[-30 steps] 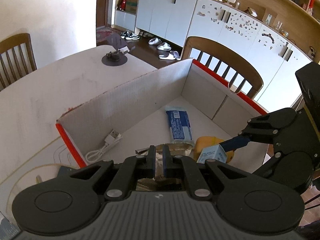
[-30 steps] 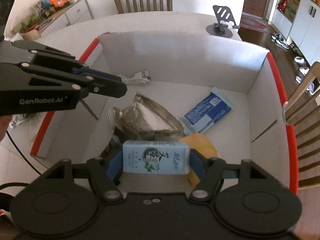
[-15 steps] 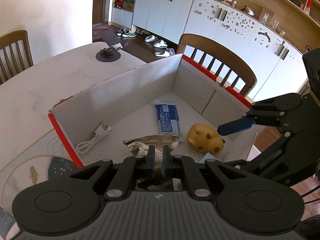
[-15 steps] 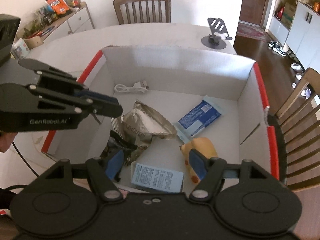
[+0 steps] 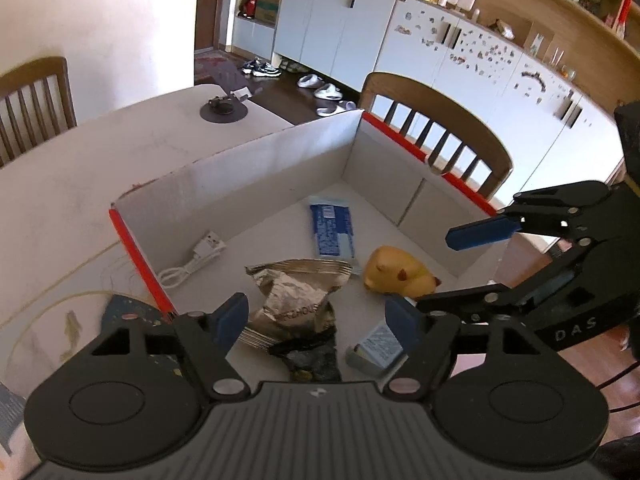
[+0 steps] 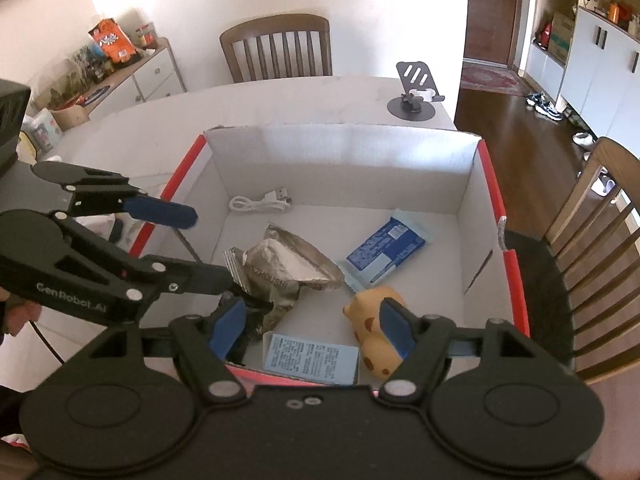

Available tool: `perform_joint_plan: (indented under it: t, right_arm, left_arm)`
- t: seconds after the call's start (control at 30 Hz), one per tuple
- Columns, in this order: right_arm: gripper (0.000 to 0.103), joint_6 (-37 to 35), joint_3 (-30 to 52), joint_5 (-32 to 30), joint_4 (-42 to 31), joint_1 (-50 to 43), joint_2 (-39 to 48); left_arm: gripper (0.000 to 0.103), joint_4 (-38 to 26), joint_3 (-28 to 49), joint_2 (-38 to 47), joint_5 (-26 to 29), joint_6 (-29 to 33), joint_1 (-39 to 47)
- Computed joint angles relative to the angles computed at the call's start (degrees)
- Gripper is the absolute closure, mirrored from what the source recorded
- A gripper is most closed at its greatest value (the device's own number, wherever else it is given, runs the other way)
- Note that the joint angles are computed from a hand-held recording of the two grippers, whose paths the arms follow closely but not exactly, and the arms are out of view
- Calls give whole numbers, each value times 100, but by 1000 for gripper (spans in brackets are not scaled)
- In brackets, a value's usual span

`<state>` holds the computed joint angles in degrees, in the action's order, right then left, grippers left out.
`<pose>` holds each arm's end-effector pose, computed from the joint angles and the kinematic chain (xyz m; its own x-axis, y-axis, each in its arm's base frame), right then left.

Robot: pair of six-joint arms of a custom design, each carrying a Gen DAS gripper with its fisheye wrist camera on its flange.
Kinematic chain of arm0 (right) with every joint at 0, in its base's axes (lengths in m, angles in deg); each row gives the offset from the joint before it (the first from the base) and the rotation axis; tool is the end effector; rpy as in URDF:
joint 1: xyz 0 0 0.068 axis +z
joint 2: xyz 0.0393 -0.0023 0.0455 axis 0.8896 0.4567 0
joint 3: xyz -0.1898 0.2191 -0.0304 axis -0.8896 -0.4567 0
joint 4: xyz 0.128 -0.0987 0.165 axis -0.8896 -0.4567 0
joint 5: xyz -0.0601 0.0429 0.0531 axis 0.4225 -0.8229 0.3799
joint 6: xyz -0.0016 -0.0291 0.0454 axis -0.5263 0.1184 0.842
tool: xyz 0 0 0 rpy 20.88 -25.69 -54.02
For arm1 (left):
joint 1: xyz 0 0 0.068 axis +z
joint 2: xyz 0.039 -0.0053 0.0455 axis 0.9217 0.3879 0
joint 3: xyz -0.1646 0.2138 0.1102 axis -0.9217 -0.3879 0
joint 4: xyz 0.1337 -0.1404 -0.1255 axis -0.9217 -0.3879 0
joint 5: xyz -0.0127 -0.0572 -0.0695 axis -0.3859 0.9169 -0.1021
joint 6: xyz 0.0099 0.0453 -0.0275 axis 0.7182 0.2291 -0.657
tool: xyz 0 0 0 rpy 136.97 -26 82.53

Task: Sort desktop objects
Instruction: 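Open the right tool to drop the carton while the left tool releases the cable, then withdraw both open tools from the box back over the table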

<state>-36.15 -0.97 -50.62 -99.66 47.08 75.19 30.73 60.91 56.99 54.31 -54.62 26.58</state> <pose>0.1594 -0.0285 0.1806 -0.7894 -0.2071 -0.5778 -0.3487 0.9260 0.1444 0.1729 -0.1528 0.1963 -0.7022 0.3455 -0.6225 0.5697 0.7970 -0.2003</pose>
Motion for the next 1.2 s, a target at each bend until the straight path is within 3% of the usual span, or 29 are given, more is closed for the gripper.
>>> perform_joint_plan:
  t: [0.07,0.13,0.23,0.4,0.8,1.0,1.2]
  right_arm:
    - [27,-10,-15,-5,-21,-39,-90]
    - [25,-107,0,-144,-118,-167,-162]
    - [22,-219,36,-329,-281,-339,-291]
    - [20,-162,5,-589,-389,-510,-469]
    - [19,324,-109,-360,-627,-279,-1228]
    - [19,942,-163,-23,-683,317,-1684]
    - [18,1892,-203,674,-628,1451,-2105]
  left_arm:
    - [16,39,-78,-138,-96,-35,-19]
    - [13,46,-126,-256,-102,-39,0]
    - [0,68,-205,-455,-261,-54,-49]
    - [0,-24,-292,-704,-411,-133,-81]
    - [0,-597,-542,-1582,-359,-188,-8]
    - [0,-1038,-714,-2302,-297,-209,153]
    - [0,-1701,-801,-3021,236,100,844]
